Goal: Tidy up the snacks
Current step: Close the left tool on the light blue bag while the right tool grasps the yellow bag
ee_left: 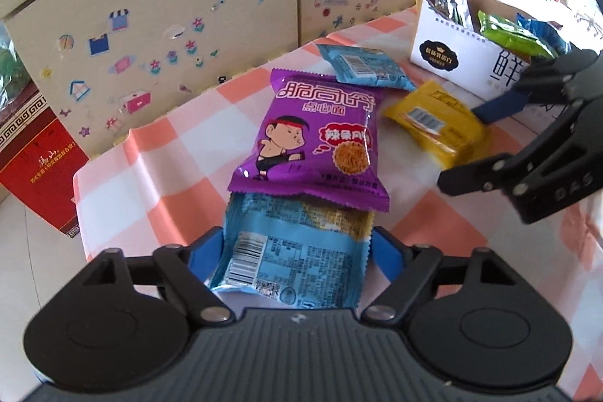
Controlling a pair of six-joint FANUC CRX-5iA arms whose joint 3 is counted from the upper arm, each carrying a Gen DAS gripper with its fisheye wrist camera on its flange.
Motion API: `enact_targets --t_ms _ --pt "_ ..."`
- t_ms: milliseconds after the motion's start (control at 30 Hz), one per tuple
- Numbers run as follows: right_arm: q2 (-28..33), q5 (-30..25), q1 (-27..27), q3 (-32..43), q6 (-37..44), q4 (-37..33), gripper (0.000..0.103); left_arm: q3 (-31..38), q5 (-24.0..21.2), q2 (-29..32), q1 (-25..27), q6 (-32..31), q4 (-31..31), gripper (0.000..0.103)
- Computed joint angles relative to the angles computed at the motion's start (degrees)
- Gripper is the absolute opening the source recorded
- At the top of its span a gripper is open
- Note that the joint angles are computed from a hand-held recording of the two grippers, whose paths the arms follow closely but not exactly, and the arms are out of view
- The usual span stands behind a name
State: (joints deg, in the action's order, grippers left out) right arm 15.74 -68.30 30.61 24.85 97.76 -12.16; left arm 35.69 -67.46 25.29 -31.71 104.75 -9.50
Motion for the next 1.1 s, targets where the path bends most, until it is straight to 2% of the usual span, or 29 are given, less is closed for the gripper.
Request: enact_targets --t_ms 100,200,300,333,400,500,567,700,767,933,1100 --pt "-0.71 0.13 0.45 -0.81 2.48 0.21 0.076 0.22 -1.03 -0.21 -0.16 0.11 -0.30 0.077" --pt "-0.74 -0.72 0.21 -0.32 2.84 -0.71 0.075 -0.62 -1.28 -0.93 0.19 0.09 0.32 0.077" --pt "-0.41 -1.04 -0.14 0.38 2.04 -1.47 0.081 -1.71 -0.70 -1.63 0.31 -0.04 0.49 0.079" --pt "-0.33 -1.11 -0.31 0.64 1.67 -2.01 0.088 -1.69 -0.70 -1.63 0.18 -0.06 0.28 0.083" --pt "-0.40 -0.59 -0.60 0.78 0.44 -2.91 0.094 -0.41 -1.77 -0.81 -0.12 -0.08 -0.05 0.089" --pt "-0.31 0.50 -0.56 0.66 -1.74 -2.79 0.094 1.03 -2.65 0.07 -0.58 0.01 -0.82 0.093" --pt "-0.15 1.62 -0.14 0.13 -3.17 -1.60 0.094 2.34 -3.74 0.83 -0.71 1.38 -1.28 0.093" --pt "0.18 2.74 0.84 -0.85 -6.03 1.66 0.094 1.56 -2.80 0.47 -0.39 2.29 -0.07 0.081" --pt "-0.04 3.74 1.13 -1.68 -6.66 2.73 0.091 1.52 -2.70 0.40 -0.50 2.61 -0.12 0.077" --pt "-0.69 4.11 0.94 -2.10 -4.83 2.59 0.062 1.65 -2.90 0.30 -0.75 2.90 0.27 0.066" --pt "-0.87 1.91 0.43 -0.99 -1.88 0.12 0.059 2.96 -4.66 0.62 -1.59 2.81 -0.67 0.063"
